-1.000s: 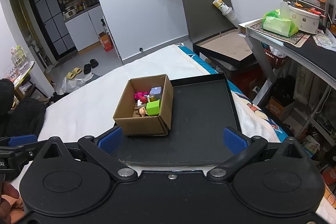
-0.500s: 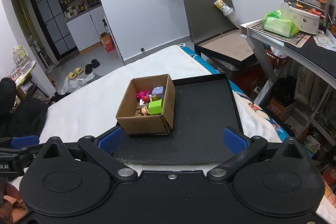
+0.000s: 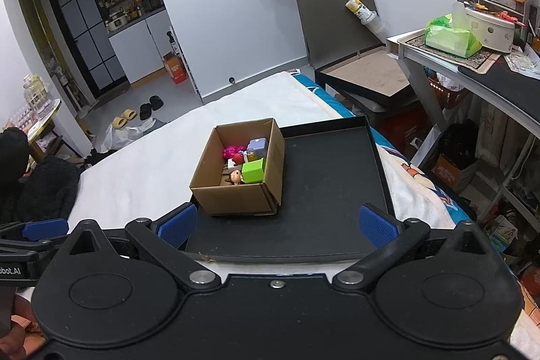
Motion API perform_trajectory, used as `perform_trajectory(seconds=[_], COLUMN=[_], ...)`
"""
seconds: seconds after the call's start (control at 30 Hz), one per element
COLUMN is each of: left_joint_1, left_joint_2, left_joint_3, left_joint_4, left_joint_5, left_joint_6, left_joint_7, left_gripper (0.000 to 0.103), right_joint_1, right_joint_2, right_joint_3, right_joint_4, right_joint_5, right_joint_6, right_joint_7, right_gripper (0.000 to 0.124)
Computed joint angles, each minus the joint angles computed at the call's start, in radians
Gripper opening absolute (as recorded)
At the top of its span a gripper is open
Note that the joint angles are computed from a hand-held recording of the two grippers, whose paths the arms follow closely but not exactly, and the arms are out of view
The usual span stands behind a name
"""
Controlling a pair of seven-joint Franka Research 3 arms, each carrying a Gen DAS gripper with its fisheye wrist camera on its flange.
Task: Organize rigid objects
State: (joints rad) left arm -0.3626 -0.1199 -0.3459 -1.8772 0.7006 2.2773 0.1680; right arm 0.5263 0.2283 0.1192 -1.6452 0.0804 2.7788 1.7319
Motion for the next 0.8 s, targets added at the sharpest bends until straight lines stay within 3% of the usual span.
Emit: perform_trajectory(seconds=[0.8], left_joint_1=[-0.003], left_joint_2=[0.008], left_joint_3=[0.003], left_joint_4=[0.006], left_joint_5=[-0.019], left_joint_6=[-0.006], left_joint_7=[0.020], left_gripper=[0.102], right_joint_1=[0.005], right_joint_2=[-0.006], right_joint_3=[-0.006], right_joint_4=[-0.009], right_joint_5=[-0.016], right_joint_6=[-0.005], right_joint_7=[0.017], right_gripper=[0.103])
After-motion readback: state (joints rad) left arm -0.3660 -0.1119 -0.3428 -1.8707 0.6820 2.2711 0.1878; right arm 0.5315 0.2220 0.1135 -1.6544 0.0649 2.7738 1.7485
